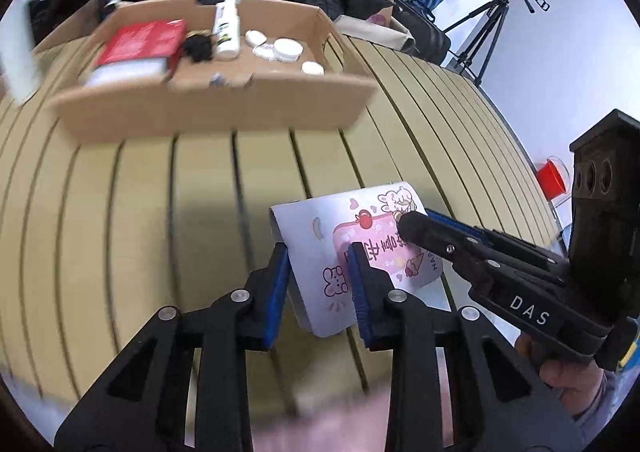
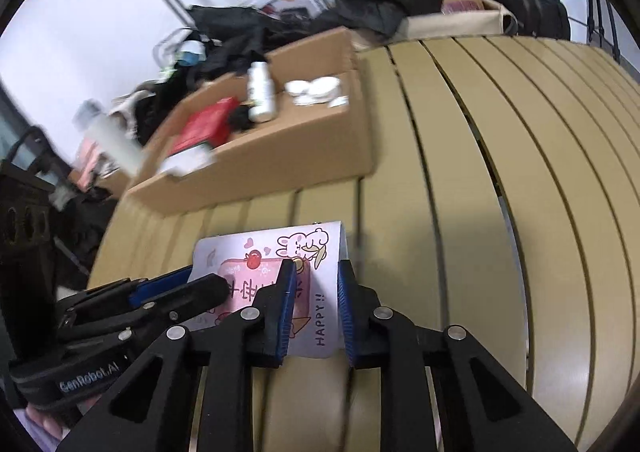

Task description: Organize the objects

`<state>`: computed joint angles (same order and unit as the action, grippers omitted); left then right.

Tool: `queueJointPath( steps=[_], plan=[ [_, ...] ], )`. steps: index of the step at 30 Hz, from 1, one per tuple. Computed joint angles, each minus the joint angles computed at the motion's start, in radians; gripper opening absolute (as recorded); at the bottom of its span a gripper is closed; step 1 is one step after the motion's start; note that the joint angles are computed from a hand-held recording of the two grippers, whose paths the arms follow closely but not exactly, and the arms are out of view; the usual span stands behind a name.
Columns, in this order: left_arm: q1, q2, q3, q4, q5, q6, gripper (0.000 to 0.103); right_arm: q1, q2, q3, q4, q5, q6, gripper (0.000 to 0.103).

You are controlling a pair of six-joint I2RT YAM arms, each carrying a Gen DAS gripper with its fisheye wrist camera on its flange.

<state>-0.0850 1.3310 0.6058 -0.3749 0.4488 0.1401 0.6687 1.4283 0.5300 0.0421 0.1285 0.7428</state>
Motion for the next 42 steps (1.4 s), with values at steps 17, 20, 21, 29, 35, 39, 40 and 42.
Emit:
queueJointPath(
  steps=[17, 20, 21, 29, 35, 39, 40, 42],
  plan=[
    [0.184, -0.166, 0.235, -0.186, 0.223, 0.045, 0.024, 0.238, -0.131, 0.161, -0.187, 0.195, 0.061, 0.02],
    [0.125, 0.039, 0.431, -0.141, 0.207, -0.005, 0.023, 0.07, -0.091, 0.265, -0.166, 0.094, -0.048, 0.019],
    [0.117, 0.124, 0.517, -0.157, 0.218, -0.018, 0.023, 0.028, -0.056, 0.313, -0.176, 0.078, -0.082, 0.019],
    [0.048, 0.746, 1.085, -0.289, 0.117, -0.115, 0.023, -0.255, 0.418, 0.761, -0.235, -0.165, -0.263, 0.019],
    [0.017, 1.079, 1.379, -0.395, 0.098, -0.131, 0.023, -0.311, 0.718, 1.025, -0.362, -0.15, -0.321, 0.019],
    [0.04, 1.121, 1.422, -0.428, 0.071, -0.151, 0.024, -0.322, 0.81, 1.153, -0.498, -0.121, -0.367, 0.02],
    [0.052, 1.078, 1.366, -0.392, 0.07, -0.148, 0.026, -0.321, 0.799, 1.142, -0.496, -0.11, -0.378, 0.022],
    [0.065, 0.996, 1.281, -0.341, 0.019, -0.127, 0.036, -0.317, 0.757, 1.105, -0.481, -0.09, -0.396, 0.038]
  ],
)
